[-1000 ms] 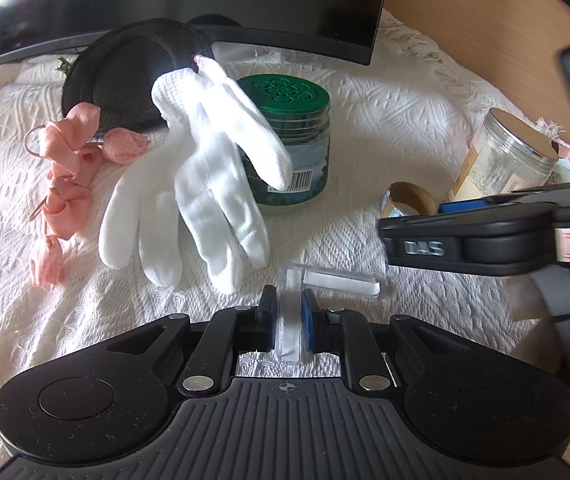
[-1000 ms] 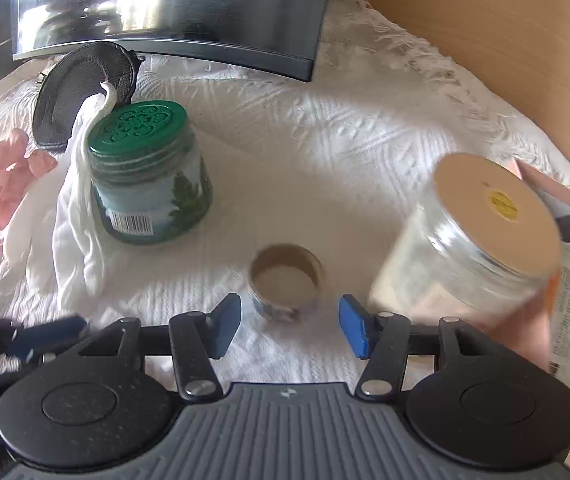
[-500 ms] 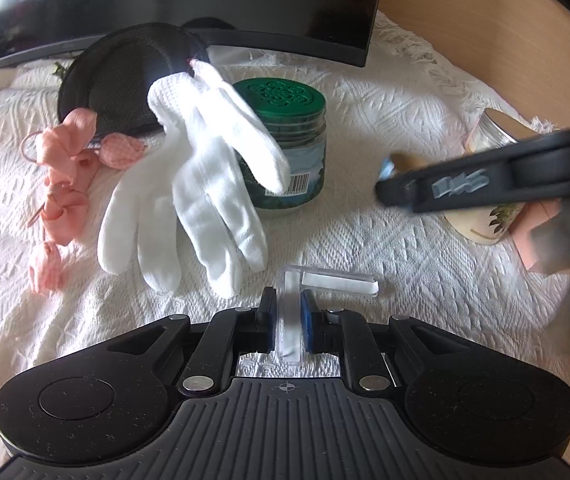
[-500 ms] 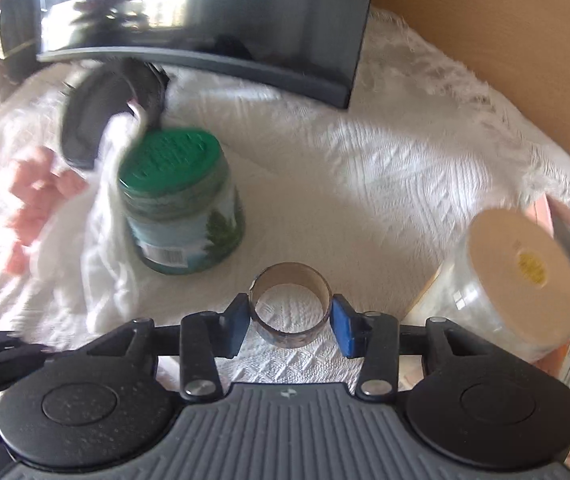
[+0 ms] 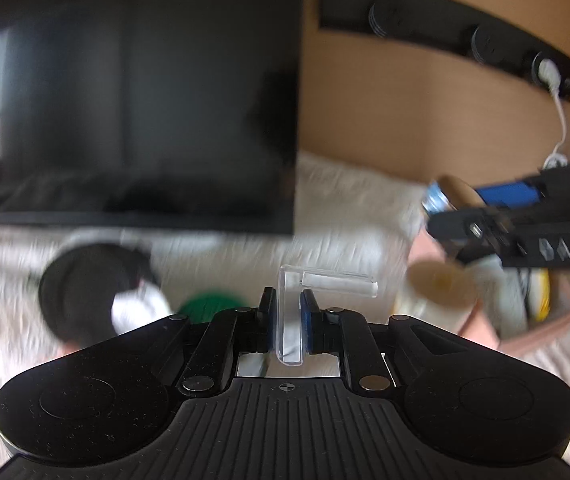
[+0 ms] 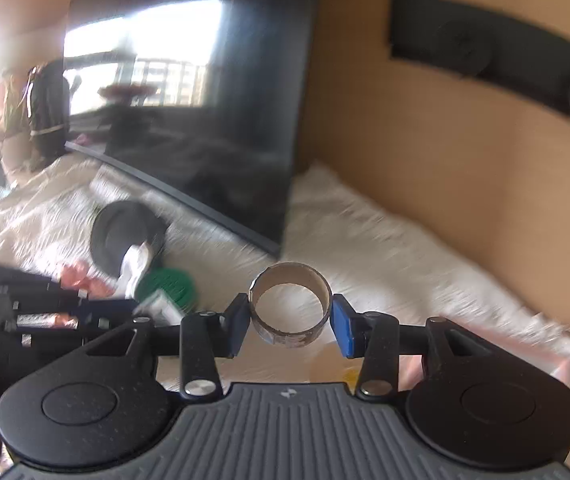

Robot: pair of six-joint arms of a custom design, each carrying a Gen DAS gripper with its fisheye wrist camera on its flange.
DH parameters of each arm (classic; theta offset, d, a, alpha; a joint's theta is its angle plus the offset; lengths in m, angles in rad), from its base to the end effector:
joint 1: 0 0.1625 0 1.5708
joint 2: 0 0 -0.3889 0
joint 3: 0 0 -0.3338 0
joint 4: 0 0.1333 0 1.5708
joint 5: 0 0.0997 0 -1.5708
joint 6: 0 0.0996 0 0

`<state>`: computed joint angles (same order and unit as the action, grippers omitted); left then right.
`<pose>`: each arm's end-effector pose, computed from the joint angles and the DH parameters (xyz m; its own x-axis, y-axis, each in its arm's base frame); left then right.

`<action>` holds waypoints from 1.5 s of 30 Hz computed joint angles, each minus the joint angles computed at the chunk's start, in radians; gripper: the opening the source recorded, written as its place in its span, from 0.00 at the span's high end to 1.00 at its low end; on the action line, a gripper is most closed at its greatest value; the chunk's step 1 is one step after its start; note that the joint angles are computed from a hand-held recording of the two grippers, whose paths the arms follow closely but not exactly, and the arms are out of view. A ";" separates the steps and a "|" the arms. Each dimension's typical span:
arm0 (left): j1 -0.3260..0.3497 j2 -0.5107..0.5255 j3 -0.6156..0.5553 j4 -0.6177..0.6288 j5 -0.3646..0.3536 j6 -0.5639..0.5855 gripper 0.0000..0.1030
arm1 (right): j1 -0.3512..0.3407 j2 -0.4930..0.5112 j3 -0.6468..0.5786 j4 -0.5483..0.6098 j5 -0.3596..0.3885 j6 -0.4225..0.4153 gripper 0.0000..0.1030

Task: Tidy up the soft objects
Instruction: 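Carry plastic piece and tape roll into the pink box and open both grippers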

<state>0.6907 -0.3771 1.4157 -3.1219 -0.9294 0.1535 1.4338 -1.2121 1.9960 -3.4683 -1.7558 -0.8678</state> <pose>-0.3835 -0.5672 -0.0026 -0.6252 0.5105 -0.5903 0.7765 0.4828 -0.4049 0.0450 -0.5157 0.3372 -0.6609 -0.1411 0.7371 -0.6867 0.5099 -0.5182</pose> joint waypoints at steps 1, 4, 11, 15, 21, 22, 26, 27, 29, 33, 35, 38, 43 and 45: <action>-0.005 0.014 -0.034 0.011 -0.006 0.011 0.85 | -0.004 -0.017 0.005 -0.007 0.007 -0.001 0.58; -0.020 0.062 -0.134 0.051 -0.026 0.034 0.85 | -0.028 -0.070 0.020 -0.024 0.032 -0.004 0.58; -0.051 0.182 -0.338 0.167 -0.096 0.045 0.85 | -0.111 -0.167 0.042 -0.063 0.057 0.013 0.58; -0.073 0.238 -0.413 0.236 -0.138 0.038 0.85 | -0.169 -0.216 0.051 -0.070 0.068 0.035 0.58; -0.099 0.302 -0.490 0.337 -0.186 0.012 0.85 | -0.260 -0.284 0.066 -0.049 0.104 0.058 0.58; -0.102 0.313 -0.505 0.355 -0.192 0.008 0.85 | -0.275 -0.296 0.070 -0.042 0.112 0.060 0.58; -0.110 0.344 -0.537 0.415 -0.215 -0.008 0.85 | -0.328 -0.331 0.075 0.002 0.149 0.077 0.58; -0.110 0.352 -0.552 0.443 -0.224 -0.012 0.85 | -0.341 -0.338 0.074 0.015 0.161 0.080 0.58; -0.111 0.385 -0.604 0.501 -0.233 -0.016 0.85 | -0.370 -0.358 0.073 0.049 0.188 0.089 0.58; -0.108 0.467 -0.737 0.619 -0.231 -0.067 0.85 | -0.409 -0.376 0.065 0.109 0.210 0.116 0.58; -0.097 0.517 -0.844 0.737 -0.243 -0.114 0.83 | -0.423 -0.380 0.061 0.138 0.217 0.127 0.58; -0.096 0.558 -0.897 0.766 -0.225 -0.086 0.80 | -0.439 -0.381 0.055 0.173 0.225 0.133 0.58; -0.110 0.599 -0.933 0.772 -0.153 0.031 0.78 | -0.444 -0.364 0.049 0.183 0.220 0.135 0.58; -0.118 0.618 -0.960 0.792 -0.118 0.052 0.78 | -0.440 -0.355 0.044 0.185 0.215 0.140 0.58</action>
<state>0.5731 0.2408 0.4559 -2.3297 -1.0477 0.2057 0.9936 -1.5670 2.0400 -3.2835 -1.5406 -0.7280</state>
